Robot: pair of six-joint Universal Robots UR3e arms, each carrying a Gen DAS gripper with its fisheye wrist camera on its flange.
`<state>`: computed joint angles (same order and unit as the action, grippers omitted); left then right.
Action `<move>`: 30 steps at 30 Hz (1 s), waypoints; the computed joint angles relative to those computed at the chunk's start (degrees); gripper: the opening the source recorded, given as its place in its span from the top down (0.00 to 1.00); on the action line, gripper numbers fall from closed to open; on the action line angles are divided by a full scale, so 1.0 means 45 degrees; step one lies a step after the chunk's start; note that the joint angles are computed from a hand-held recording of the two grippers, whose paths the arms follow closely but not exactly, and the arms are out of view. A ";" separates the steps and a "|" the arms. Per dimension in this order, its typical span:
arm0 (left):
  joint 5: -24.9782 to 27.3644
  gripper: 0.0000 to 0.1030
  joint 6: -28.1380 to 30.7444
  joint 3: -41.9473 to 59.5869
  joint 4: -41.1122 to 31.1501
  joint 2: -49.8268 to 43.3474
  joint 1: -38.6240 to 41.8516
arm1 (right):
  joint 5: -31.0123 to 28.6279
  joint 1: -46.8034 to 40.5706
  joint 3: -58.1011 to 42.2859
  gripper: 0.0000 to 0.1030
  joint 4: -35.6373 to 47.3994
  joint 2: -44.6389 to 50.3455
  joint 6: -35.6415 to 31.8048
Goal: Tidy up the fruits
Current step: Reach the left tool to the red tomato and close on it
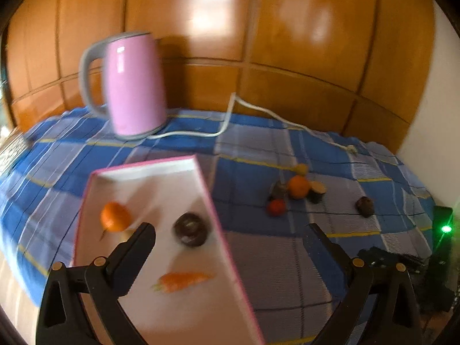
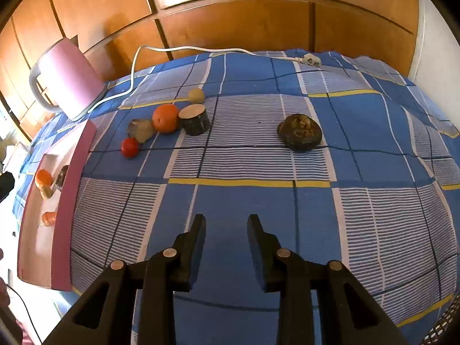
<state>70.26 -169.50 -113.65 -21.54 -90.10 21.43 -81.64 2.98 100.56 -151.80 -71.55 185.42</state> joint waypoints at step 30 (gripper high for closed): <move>0.3009 0.76 -0.0694 1.0967 -0.5830 -0.9042 -0.3850 | 0.0775 -0.1111 0.0394 0.71 -0.0225 -0.0018 -0.0065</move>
<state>83.80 -172.62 -64.30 -47.78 -130.79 4.11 -78.15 -2.02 102.34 -152.81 -71.63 185.13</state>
